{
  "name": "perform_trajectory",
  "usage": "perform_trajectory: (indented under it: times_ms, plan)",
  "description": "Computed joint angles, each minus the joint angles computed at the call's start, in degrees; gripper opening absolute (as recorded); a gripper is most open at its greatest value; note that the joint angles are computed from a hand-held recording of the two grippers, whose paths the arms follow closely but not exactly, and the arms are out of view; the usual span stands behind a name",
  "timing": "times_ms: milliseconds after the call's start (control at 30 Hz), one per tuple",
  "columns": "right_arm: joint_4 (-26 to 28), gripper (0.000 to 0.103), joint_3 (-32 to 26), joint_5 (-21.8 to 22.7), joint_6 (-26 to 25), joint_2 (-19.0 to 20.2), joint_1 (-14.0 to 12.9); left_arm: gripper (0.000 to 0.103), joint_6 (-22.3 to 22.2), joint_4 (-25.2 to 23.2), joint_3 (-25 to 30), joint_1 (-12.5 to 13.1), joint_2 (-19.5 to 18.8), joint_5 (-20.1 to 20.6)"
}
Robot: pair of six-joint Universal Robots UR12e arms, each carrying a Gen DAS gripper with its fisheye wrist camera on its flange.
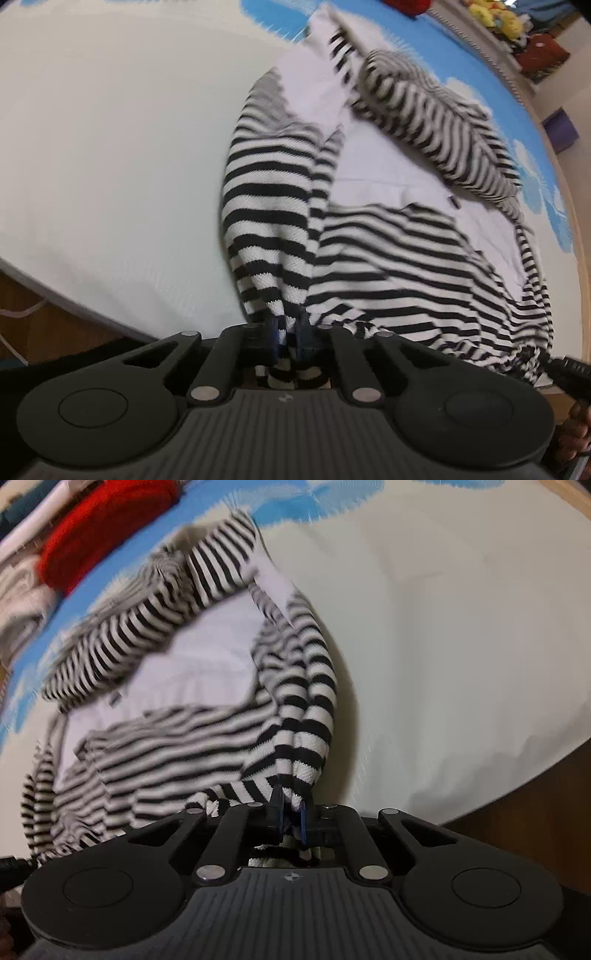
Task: Fold small clothes
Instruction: 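Lift the hem with both tools and fold it over toward the hood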
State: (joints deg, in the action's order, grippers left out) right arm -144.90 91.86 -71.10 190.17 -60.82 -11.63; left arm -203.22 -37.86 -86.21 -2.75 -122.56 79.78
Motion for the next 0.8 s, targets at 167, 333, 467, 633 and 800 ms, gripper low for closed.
perform_trajectory:
  times_ms: [167, 333, 467, 633, 800]
  plan:
    - [-8.4, 0.006, 1.6, 5.8, 3.1, -2.0, -1.5, 0.007, 1.7, 6.8, -1.3, 0.5, 2.4, -1.2]
    - [-15.6, 0.006, 2.9, 11.1, 4.8, -4.8, -3.1, 0.007, 3.8, 13.1, -3.5, 1.4, 6.0, -4.3]
    - [-20.5, 0.005, 5.2, 16.4, 5.5, -8.4, -5.0, 0.007, 1.4, 20.2, -7.8, 3.2, 10.4, -11.0]
    - [-27.2, 0.005, 9.1, 22.6, 6.8, -13.6, -7.8, 0.007, -1.6, 27.6, -11.9, 4.6, 14.0, -16.4]
    - [-22.7, 0.005, 6.9, 19.6, 5.0, -12.4, -7.0, 0.007, -0.5, 20.7, -8.3, 3.9, 10.8, -14.2]
